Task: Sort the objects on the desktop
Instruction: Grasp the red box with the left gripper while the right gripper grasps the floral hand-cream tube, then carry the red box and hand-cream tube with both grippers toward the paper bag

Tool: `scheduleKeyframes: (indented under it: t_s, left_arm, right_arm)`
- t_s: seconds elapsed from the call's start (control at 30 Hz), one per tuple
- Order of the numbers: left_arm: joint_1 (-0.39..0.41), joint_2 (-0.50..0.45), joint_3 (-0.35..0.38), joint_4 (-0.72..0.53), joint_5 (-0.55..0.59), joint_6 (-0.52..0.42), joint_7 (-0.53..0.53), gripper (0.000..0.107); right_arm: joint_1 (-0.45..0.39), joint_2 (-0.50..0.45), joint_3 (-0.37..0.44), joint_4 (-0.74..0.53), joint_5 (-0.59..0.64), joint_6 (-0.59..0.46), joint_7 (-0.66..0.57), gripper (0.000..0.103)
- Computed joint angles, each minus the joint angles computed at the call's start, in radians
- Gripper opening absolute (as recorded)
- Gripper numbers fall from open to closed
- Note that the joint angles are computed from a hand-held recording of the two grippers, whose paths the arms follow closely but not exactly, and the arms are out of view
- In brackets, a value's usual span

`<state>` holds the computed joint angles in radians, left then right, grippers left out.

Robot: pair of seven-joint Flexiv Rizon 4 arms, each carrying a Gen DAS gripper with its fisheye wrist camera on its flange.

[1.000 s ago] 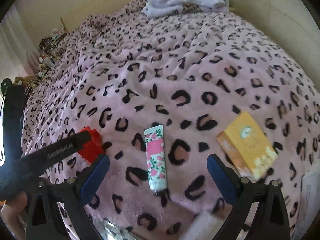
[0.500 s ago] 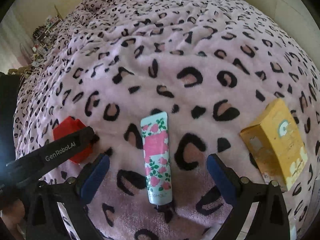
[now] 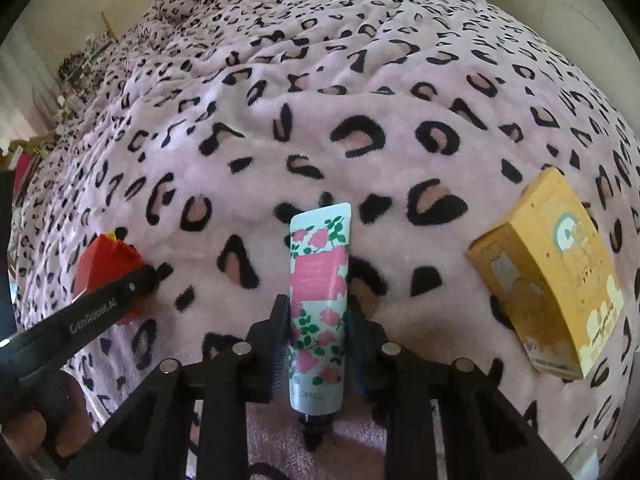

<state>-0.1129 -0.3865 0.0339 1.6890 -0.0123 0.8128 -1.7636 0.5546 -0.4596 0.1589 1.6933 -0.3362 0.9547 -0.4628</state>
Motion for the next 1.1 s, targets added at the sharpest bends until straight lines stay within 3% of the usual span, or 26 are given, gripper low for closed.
scheduleKeyframes:
  t_s: [0.2, 0.43, 0.8, 1.1]
  left_arm:
    - [0.012, 0.056, -0.002, 0.070, -0.016, 0.055, 0.029, 0.042]
    - [-0.008, 0.178, 0.016, 0.154, 0.081, 0.103, 0.026, 0.042]
    - [-0.006, 0.373, -0.016, 0.281, 0.137, 0.123, 0.030, 0.042]
    - [-0.011, 0.568, -0.059, 0.362, 0.133, 0.081, 0.023, 0.042]
  right_arm:
    - [0.001, 0.038, 0.001, 0.053, -0.008, 0.060, 0.028, 0.027]
    - [0.020, 0.108, -0.003, 0.123, -0.069, 0.083, 0.089, 0.027]
    - [0.024, 0.239, 0.031, 0.199, -0.187, 0.022, 0.173, 0.027]
    - [0.005, 0.404, 0.097, 0.292, -0.256, -0.022, 0.254, 0.027]
